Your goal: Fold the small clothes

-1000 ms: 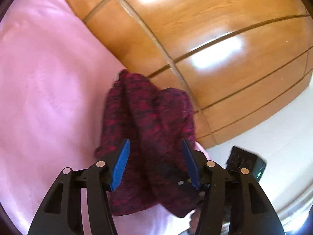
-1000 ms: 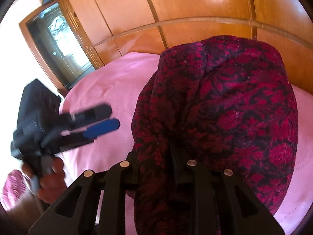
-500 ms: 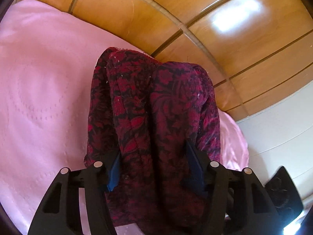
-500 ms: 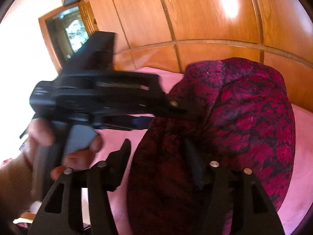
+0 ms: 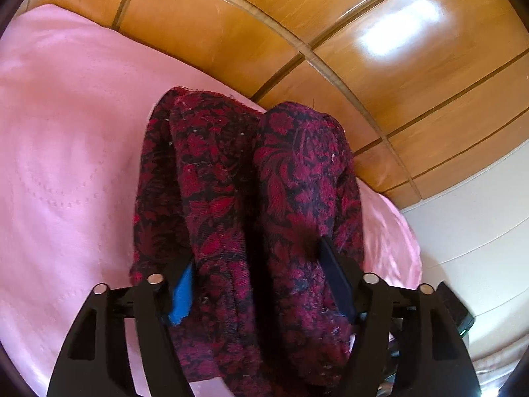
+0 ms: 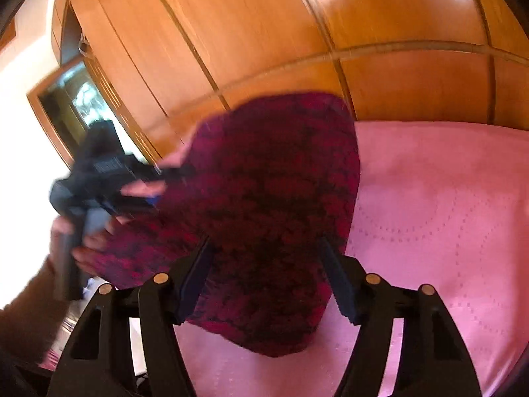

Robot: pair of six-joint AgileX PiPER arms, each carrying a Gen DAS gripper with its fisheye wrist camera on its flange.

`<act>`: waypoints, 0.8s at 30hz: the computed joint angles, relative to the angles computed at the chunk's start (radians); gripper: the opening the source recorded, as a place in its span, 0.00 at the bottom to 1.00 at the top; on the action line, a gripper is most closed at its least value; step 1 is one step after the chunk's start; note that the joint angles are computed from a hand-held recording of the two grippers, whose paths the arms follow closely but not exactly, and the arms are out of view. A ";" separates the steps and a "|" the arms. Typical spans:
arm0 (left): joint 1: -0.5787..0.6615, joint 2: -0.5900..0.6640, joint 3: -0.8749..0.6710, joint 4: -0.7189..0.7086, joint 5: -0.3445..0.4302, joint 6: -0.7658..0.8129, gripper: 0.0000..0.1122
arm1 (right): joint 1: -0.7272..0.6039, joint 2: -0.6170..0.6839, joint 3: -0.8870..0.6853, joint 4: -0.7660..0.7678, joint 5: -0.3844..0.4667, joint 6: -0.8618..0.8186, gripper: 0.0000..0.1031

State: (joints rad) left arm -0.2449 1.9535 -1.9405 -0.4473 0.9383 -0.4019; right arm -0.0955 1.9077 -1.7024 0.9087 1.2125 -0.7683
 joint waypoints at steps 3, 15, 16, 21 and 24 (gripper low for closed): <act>-0.014 0.039 -0.084 0.012 0.044 -0.008 0.61 | 0.064 -0.039 0.062 -0.026 -0.107 -0.023 0.73; -0.127 -0.139 0.058 0.415 -0.033 -0.108 0.25 | 0.122 -0.117 0.131 -0.003 -0.135 -0.068 0.75; -0.124 -0.154 0.093 0.443 -0.034 -0.126 0.25 | 0.136 -0.125 0.136 0.004 -0.133 -0.073 0.75; -0.088 -0.179 0.277 0.493 -0.072 -0.190 0.25 | 0.230 -0.084 0.121 -0.005 -0.137 -0.055 0.75; -0.094 -0.205 0.318 0.497 -0.131 -0.211 0.26 | 0.261 -0.050 0.102 -0.045 -0.155 -0.017 0.75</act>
State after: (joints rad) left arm -0.3393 1.7488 -1.6222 0.0496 0.8071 -0.6129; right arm 0.1655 1.8577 -1.6007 0.8640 1.0578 -0.7856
